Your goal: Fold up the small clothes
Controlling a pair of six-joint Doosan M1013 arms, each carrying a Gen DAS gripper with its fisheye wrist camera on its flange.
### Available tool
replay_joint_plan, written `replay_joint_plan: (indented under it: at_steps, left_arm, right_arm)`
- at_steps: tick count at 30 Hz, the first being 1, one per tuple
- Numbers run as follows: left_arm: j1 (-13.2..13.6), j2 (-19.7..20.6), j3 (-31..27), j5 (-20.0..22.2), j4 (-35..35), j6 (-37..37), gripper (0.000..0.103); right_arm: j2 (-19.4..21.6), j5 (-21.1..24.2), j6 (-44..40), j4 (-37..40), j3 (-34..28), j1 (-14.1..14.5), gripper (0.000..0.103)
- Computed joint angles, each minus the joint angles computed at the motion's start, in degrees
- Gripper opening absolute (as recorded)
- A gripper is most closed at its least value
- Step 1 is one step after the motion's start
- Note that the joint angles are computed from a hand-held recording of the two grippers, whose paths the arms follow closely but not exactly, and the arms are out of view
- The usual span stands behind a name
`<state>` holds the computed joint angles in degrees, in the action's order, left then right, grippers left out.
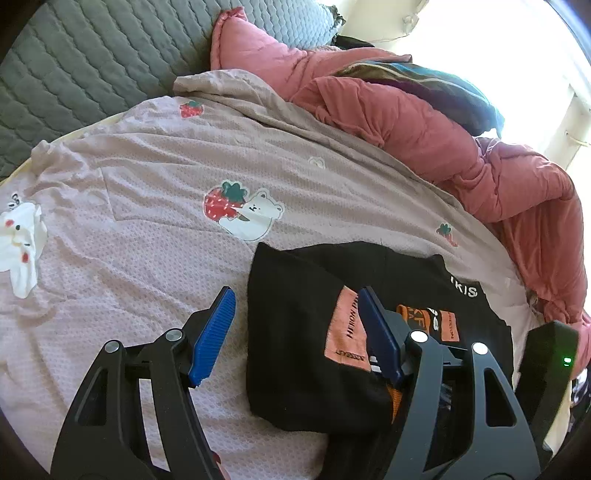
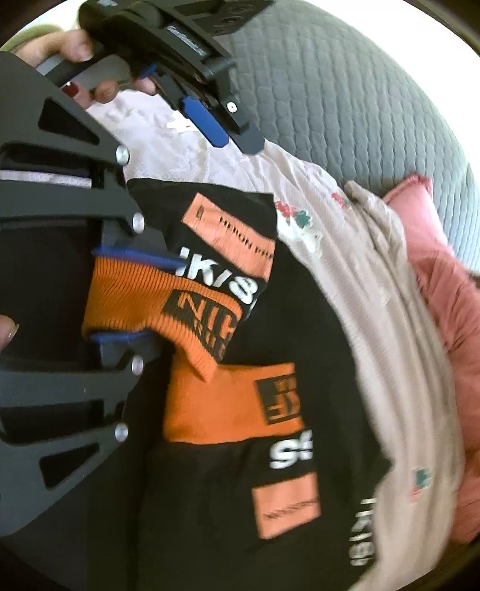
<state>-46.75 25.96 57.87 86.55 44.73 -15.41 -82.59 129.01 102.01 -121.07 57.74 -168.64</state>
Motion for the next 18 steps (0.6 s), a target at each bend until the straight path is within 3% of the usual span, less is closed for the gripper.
replay_joint_plan:
  at_steps: [18]
  left_arm:
    - [-0.1, -0.4, 0.6, 0.8, 0.7, -1.3, 0.061]
  right_arm:
    - [7.0, -18.0, -20.4, -14.7, -7.2, -3.8, 0.007]
